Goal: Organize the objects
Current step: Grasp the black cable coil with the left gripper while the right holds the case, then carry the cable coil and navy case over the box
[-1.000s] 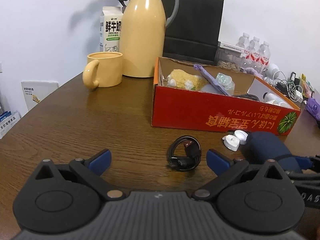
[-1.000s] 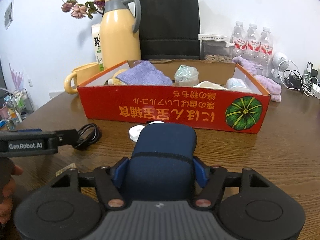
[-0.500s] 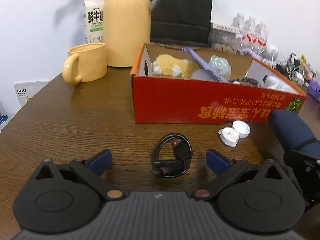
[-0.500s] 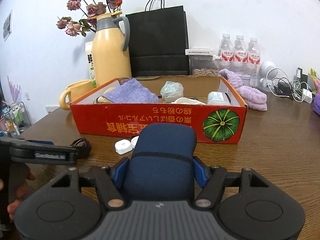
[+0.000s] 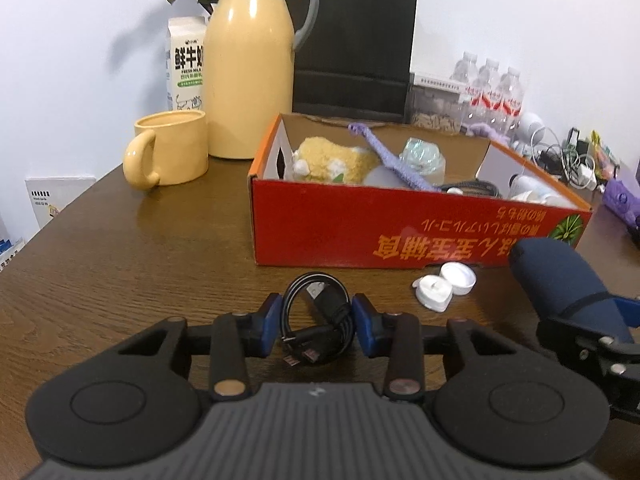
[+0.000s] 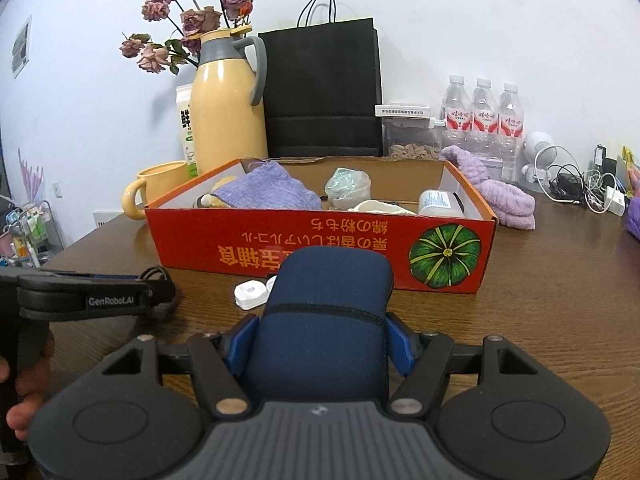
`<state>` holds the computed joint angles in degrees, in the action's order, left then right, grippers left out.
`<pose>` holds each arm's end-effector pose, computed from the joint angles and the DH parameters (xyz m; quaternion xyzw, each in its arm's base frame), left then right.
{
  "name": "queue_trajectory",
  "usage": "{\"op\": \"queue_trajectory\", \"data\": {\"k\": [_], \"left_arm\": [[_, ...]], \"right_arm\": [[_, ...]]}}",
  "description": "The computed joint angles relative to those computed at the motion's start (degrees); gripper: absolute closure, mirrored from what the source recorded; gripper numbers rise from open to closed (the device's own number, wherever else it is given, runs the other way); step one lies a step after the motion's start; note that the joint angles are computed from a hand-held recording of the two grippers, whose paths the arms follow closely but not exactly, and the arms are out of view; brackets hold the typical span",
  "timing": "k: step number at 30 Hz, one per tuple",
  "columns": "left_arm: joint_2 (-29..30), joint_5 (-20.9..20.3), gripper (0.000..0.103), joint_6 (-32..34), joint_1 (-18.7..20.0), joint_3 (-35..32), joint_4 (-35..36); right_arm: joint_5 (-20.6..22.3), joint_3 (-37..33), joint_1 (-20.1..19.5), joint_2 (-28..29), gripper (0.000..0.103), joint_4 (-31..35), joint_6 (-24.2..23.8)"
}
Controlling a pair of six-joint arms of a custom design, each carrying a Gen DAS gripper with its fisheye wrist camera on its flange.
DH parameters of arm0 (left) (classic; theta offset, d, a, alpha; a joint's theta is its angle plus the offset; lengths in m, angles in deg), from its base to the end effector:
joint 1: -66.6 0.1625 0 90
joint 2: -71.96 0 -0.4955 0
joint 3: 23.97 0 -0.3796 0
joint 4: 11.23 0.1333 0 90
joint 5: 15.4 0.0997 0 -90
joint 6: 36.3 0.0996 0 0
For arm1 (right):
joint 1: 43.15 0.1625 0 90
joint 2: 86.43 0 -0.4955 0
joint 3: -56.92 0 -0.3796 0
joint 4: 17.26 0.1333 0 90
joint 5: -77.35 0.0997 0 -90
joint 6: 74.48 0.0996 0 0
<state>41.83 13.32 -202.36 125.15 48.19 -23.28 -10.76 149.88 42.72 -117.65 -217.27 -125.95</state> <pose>-0.1781 -0.7141 0.0468 0.0523 0.7857 -0.4925 0.3707 0.0826 -0.7520 0.0931 0.3725 -0.8330 0.3687 0.1774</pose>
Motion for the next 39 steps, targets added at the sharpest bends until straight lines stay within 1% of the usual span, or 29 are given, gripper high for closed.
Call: {"op": "queue_trajectory", "data": {"k": [6,11,13,18,22,26,31,32,35,39], "left_arm": [[-1.6,0.8,0.064,4.5,-0.9,3.6,-7.8],[-2.9,3.0,0.064,6.5,-1.8,4.8,-10.5],[-3.3,4.2,0.064,7.1,-2.2,4.5,-10.7],[-3.4,5.9,0.064,11.6,-2.6,2.0,-13.5],[-1.8,7.0,0.064,13.3,-2.2,-3.1,-12.1],[0.9,7.5,0.064,12.9,-1.1,-10.6,-7.6],[5.2,8.0,0.064,9.9,0.7,-21.6,0.9],[6.3,8.2,0.064,9.9,1.2,-24.2,2.9],[8.6,8.9,0.064,10.9,2.2,-29.4,5.9],[11.3,9.2,0.064,11.6,3.1,-35.5,9.8]], "right_arm": [[1.7,0.4,-0.2,-0.5,0.038,-0.4,0.3],[4.2,0.3,0.1,-1.4,0.038,0.5,-0.5],[5.1,-0.4,0.4,-1.5,0.038,1.0,-0.7],[6.8,-4.0,1.4,-1.0,0.038,2.5,-1.3],[7.1,-9.4,2.6,0.5,0.038,5.7,-1.0],[6.6,-16.5,3.7,3.1,0.038,9.8,0.2],[4.4,-26.6,4.4,7.1,0.038,17.6,2.0],[3.9,-28.7,4.5,8.0,0.038,18.9,2.5],[2.2,-34.4,4.5,10.8,0.038,22.3,3.0],[0.4,-39.6,4.5,13.6,0.038,25.1,2.5]]}}
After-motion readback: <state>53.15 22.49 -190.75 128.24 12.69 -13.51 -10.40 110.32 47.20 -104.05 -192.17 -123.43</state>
